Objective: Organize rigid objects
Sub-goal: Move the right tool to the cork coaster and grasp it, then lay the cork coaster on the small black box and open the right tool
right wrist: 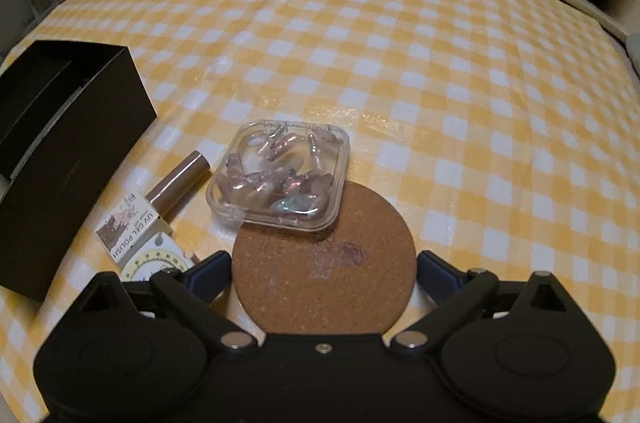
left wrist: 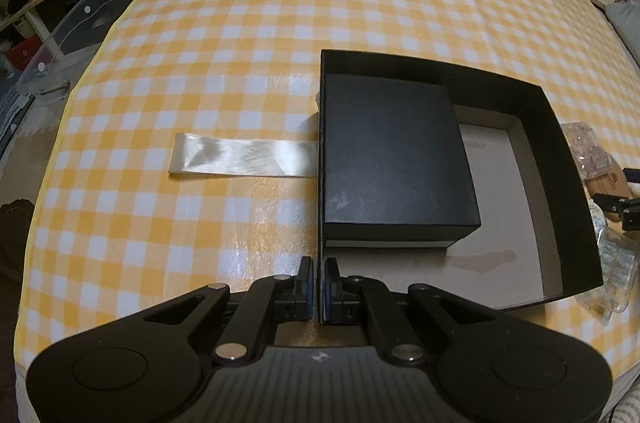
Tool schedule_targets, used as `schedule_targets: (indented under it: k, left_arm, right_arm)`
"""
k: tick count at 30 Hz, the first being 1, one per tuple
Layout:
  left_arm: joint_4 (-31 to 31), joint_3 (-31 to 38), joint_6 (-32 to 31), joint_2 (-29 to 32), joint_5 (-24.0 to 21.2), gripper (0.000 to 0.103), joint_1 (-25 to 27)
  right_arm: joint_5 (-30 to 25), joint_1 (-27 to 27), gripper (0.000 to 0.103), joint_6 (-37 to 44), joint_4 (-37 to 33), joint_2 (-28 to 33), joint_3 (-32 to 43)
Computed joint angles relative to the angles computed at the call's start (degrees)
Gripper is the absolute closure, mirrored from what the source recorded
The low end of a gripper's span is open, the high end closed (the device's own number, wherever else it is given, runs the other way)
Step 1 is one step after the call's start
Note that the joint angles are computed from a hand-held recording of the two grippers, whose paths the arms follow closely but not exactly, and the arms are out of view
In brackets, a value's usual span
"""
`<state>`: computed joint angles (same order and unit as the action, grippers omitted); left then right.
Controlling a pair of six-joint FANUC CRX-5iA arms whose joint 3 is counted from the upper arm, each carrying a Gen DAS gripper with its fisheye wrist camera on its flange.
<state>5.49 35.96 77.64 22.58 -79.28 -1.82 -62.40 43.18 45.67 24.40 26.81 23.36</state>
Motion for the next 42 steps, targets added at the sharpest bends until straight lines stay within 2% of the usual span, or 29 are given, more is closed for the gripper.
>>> schedule_targets:
  k: [4, 11, 19, 25, 28, 31, 35, 42]
  left_arm:
    - [0.25, -0.66, -0.13, -0.12, 0.56, 0.098, 0.08]
    - [0.17, -0.48, -0.03, 0.16, 0.53, 0.098, 0.3]
    - [0.14, -0.39, 0.09, 0.21, 0.5, 0.098, 0.21]
    - [0.04, -0.02, 0.05, 0.32, 0.27, 0.098, 0.25]
    - [-0.02, -0.02, 0.01, 0.31, 0.29, 0.098, 0.23]
    - [0.09, -0.03, 0.11, 0.33, 0.31, 0.098, 0.19]
    - [0.56, 0.57, -0.13, 0.67, -0.02, 0.098, 0.34]
    - [1.47, 0.65, -0.84, 0.55, -0.02, 0.098, 1.06]
  right_arm:
    - [-2.17, 0.41, 0.004, -1.23, 3.19, -0.28, -0.13]
    - [-0.75, 0.05, 0.004, -12.19, 9.07, -4.33, -5.01]
    - [3.96, 1.06, 0.004, -18.17, 15.41, -8.28, -9.6]
    - [5.82, 2.06, 0.004, -21.17, 16.85, -9.46, -10.77]
    - [10.53, 2.91, 0.004, -21.74, 16.0, -9.27, -10.42]
    - [13.32, 4.28, 0.004, -18.05, 14.48, -7.23, -7.1]
    - [14.11, 6.02, 0.004, -10.49, 9.39, -1.79, 2.19]
    - [7.27, 7.74, 0.004, 1.63, 0.53, 12.8, 26.17]
